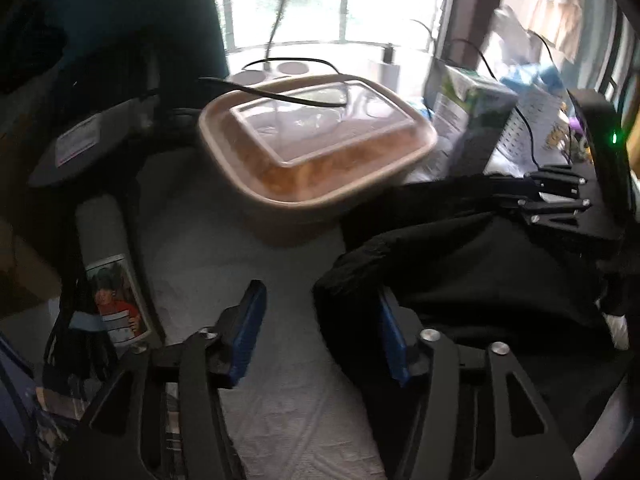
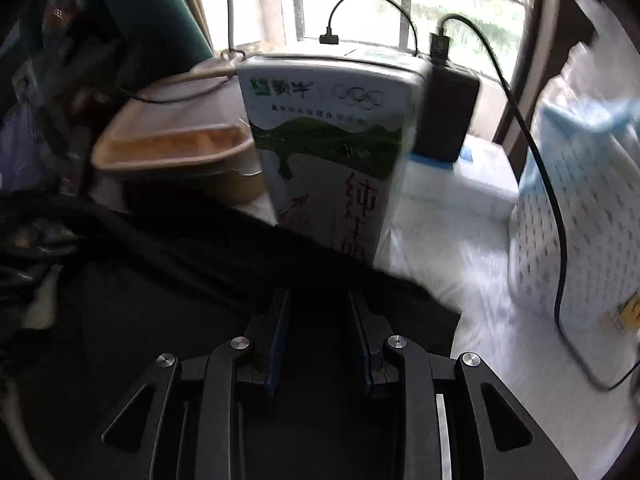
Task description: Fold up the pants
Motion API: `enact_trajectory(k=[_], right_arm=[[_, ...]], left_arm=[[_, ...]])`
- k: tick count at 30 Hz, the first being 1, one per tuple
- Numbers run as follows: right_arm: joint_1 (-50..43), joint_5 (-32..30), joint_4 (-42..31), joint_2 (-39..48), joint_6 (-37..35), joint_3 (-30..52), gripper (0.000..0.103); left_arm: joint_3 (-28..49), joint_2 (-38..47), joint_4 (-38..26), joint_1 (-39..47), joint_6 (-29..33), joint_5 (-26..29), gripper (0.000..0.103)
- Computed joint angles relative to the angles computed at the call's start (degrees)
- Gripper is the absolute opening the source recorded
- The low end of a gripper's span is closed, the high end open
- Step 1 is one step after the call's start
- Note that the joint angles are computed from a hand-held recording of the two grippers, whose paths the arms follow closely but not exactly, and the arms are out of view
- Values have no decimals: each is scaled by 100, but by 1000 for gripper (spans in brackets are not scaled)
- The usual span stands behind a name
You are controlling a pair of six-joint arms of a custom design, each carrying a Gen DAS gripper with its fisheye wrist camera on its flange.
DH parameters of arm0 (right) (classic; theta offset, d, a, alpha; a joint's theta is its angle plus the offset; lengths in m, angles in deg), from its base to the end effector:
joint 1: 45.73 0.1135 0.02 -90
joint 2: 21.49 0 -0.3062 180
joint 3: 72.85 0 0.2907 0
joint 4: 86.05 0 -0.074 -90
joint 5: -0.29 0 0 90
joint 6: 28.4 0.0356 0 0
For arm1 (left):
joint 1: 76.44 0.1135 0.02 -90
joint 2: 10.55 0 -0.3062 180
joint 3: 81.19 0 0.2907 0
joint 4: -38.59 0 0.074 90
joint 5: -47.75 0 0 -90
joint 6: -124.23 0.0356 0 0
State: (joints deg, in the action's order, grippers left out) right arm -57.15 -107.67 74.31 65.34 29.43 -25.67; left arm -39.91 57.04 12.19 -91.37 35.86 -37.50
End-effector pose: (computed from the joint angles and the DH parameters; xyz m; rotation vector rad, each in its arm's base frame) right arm 0.2786 -0.0451 0.1410 -0.5636 2.4688 0.1133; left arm 0.2216 -0.0622 0.1806 0.3942 2.4661 -0.2004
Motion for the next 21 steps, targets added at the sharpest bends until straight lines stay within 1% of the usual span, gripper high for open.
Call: enact_trajectory(k=[3, 4, 6, 9, 12, 13, 14, 15, 18, 20, 21], right_arm=[[-21, 289, -1, -197, 120, -23, 31], [-104, 218, -58, -326, 123, -46, 31], [-546, -257, -394, -850, 1, -133, 31], [-1008, -691, -932, -1469, -375, -264, 31], [-1261, -984, -1524, -1896, -833, -414, 31], [-1351, -1041, -1663, -1981, -1013, -473, 31], [-1351, -1038, -1717, -2073, -1112, -586, 31], [-1326, -1008, -1700, -2102, -1183, -704, 31], [-1110, -624, -1371, -2193, -1134, -1145, 31], [-1069, -471, -1314, -2369, -1128, -1347, 31], [-1126, -449, -1365, -2605, -1163, -1472, 31]], left_arm=[[12, -320, -200, 237, 2, 193, 60], [14, -444, -274, 300, 8, 254, 60], [-22, -805, -472, 431, 48, 413, 61], [-107, -1445, -714, 502, -30, 388, 61], [-166, -2191, -1130, 570, -244, 713, 61], [-204, -2400, -1253, 408, -320, 765, 61], [-229, -2444, -1265, 18, -478, 635, 61], [-243, -2388, -1245, -391, -633, 442, 61], [-414, -2307, -1335, -1352, -870, -45, 61], [-599, -2083, -1323, -1801, -1060, -361, 61], [-642, -2002, -1338, -1875, -1125, -399, 61]])
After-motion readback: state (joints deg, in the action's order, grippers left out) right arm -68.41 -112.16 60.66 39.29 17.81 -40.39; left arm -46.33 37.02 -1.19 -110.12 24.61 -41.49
